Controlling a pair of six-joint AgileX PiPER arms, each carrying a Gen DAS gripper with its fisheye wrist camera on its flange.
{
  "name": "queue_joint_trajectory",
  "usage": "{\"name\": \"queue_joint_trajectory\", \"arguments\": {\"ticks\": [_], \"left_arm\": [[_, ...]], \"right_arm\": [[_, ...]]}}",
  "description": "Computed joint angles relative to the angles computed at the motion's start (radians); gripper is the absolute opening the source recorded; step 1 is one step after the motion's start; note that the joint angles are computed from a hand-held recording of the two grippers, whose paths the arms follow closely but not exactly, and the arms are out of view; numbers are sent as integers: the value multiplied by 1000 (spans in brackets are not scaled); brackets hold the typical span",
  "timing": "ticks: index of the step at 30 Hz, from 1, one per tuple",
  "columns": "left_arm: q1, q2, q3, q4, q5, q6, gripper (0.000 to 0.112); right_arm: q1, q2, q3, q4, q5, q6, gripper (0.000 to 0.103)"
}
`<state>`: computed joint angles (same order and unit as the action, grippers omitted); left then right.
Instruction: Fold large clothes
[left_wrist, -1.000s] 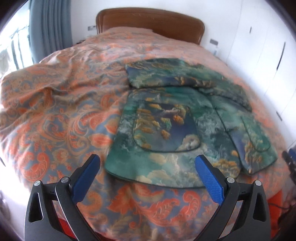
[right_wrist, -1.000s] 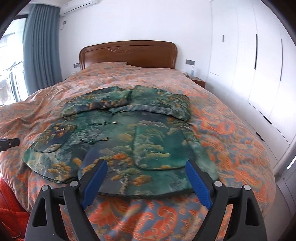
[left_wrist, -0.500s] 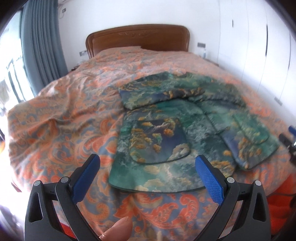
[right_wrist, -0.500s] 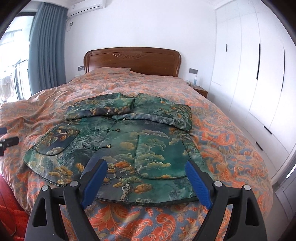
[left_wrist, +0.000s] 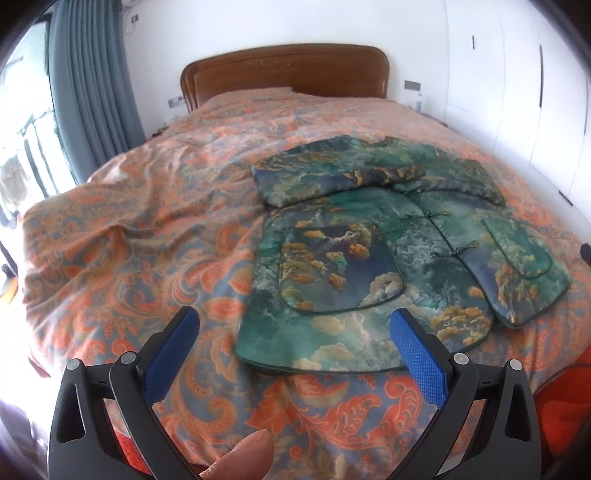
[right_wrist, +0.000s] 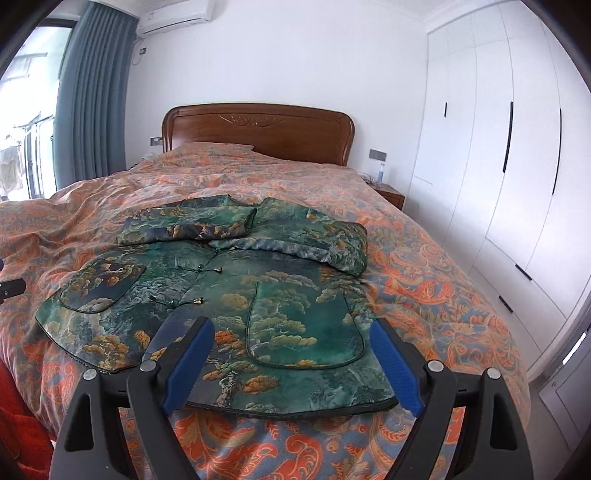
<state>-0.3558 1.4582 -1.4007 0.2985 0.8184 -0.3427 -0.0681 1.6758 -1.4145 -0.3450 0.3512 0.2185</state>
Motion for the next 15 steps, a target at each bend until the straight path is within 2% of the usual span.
{"name": "queue_joint_trajectory", "arguments": {"ticks": [4,6,8,12,15], "left_arm": [[39,6,-16,-73,7,46,103],[68,15,-22,-131,13,83,103],[100,32,-28,-182,29,105,103],[188,47,-27,-242,27,159,102],[312,78,-49,-377,32,266,102]], "right_arm": [[-6,-26,38,24,-61,-62,88],[-7,-32,49,21,-85,-79,96],[-16,-27,43,124,-89,-194,103],[-27,7,5,266,-31,-364,103],[-53,36,-40,337,23,-443,103]]}}
